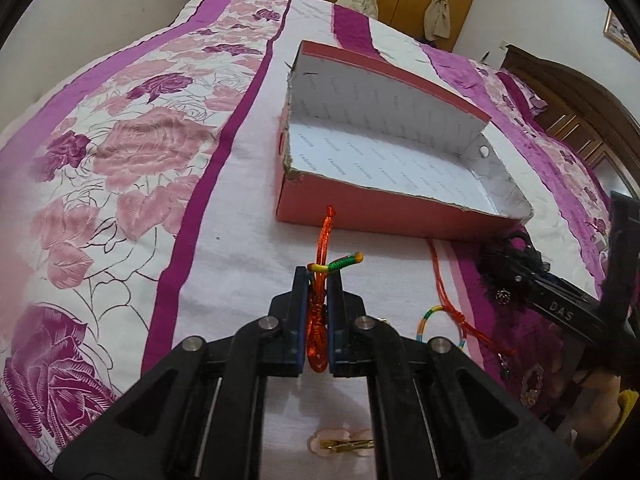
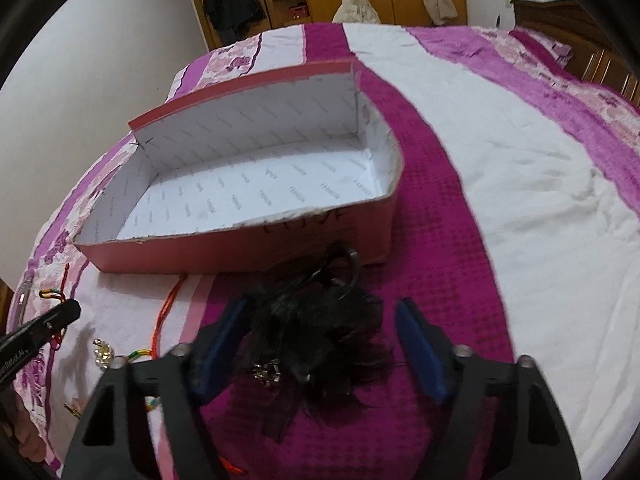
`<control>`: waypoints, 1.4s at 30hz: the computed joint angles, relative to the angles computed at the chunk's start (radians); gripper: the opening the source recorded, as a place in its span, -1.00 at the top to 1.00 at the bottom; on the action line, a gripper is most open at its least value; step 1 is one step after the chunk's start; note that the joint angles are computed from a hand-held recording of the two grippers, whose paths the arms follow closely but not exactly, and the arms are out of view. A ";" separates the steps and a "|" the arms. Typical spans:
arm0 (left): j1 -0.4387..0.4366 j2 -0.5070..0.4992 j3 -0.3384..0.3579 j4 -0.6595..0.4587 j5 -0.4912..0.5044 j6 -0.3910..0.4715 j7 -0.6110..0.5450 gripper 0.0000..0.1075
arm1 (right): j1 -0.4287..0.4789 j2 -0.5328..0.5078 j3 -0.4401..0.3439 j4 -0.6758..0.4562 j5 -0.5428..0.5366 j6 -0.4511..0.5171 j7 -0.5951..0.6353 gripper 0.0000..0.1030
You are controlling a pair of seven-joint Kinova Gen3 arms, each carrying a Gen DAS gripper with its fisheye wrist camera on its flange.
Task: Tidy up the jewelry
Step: 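Carry the bracelet in the left tool while the right tool carries the hair clip into the red box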
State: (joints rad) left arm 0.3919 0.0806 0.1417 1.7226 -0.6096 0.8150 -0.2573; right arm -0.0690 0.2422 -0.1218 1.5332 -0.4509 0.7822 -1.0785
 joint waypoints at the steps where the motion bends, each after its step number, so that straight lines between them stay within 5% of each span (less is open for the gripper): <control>1: -0.001 -0.001 0.000 0.001 0.002 -0.006 -0.002 1.00 | -0.002 0.001 0.000 -0.001 0.001 0.002 -0.003 -0.35; 8: 0.000 0.008 0.000 -0.014 0.021 -0.012 -0.025 1.00 | 0.011 -0.017 0.001 0.004 -0.017 0.015 0.012 -0.31; 21: 0.075 -0.006 0.037 -0.092 -0.079 0.091 0.018 1.00 | 0.098 -0.118 0.041 0.033 -0.235 0.096 0.190 -0.32; 42: 0.125 -0.016 0.068 -0.220 -0.254 0.164 0.056 1.00 | 0.064 -0.273 0.162 0.076 -0.501 0.089 0.424 -0.32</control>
